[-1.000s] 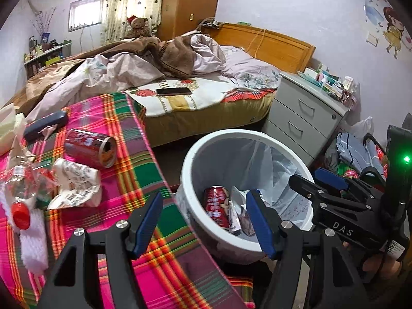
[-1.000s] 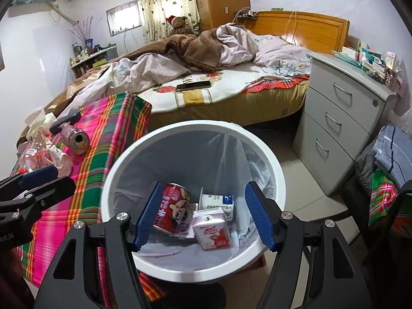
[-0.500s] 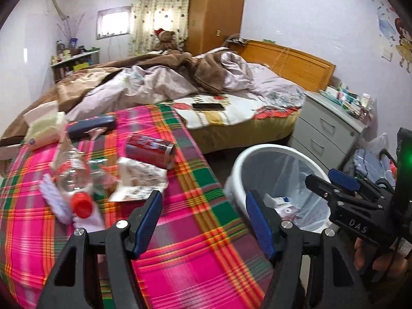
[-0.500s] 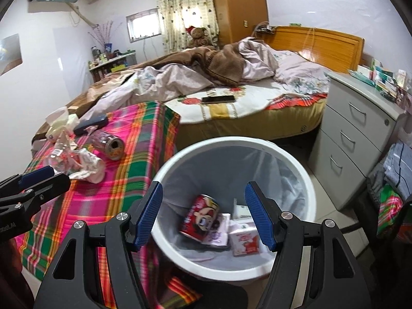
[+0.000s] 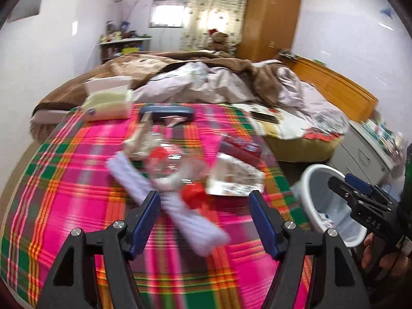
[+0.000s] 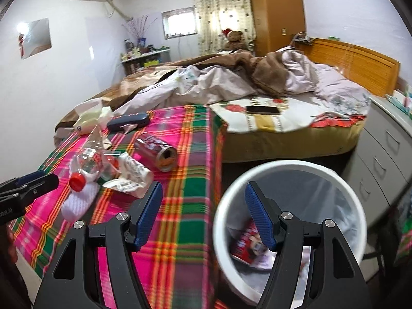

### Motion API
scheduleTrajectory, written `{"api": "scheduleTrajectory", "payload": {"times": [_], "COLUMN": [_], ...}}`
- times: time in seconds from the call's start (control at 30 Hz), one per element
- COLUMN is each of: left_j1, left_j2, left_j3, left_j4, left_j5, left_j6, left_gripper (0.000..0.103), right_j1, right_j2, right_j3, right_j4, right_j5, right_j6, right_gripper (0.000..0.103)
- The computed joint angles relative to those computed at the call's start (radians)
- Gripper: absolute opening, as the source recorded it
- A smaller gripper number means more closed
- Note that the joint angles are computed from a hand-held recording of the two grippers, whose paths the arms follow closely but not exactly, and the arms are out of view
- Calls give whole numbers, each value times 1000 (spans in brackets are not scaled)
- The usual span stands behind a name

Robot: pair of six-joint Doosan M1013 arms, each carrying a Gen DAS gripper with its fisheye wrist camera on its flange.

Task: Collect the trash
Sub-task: 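Move both open tools back from the bin toward the bed, then grasp the white foam net sleeve with the left tool while the right tool grasps the red DRINK MILK can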

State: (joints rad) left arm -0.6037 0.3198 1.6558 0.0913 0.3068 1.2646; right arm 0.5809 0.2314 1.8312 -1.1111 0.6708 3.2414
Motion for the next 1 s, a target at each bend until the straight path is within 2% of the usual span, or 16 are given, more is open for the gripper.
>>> {"api": "scheduleTrajectory", "payload": {"times": [0.07,0.33,0.4,0.47,0.6,0.67,0.77,0.9,1.0], "left_j1": [15,68,82,100,110,118,121,122,122], "left_j2": [4,35,52,71,104,122,141,184,192], "left_j3": [-3,-32,-50,-70,-106,-123,-141,-194,-199], "left_j4": [57,117,87,6,-24,-85,-126,-122,-154], "left_j5": [12,53,77,94,128,141,146,221,232], "left_j6": [-69,-161,-142,-78,-68,-28,4,-3,31], "left_gripper": [73,73,73,73,73,73,73,73,73], "right_j1": [-4,-36,-48,-60,-79,-88,-106,-124,-133], "right_j2": [21,83,93,107,131,144,160,173,179], "right_j3": [-27,-117,-132,-153,-187,-202,-221,-237,-243], "right_j4": [9,101,140,164,222,258,342,438,519], "right_j5": [-13,-63,-83,-90,-99,-108,-117,-135,-145], "right_j6": [-52,-239,-282,-325,-418,-468,-551,-664,-744], "right_gripper": [68,68,68,68,68,68,68,68,68]}}
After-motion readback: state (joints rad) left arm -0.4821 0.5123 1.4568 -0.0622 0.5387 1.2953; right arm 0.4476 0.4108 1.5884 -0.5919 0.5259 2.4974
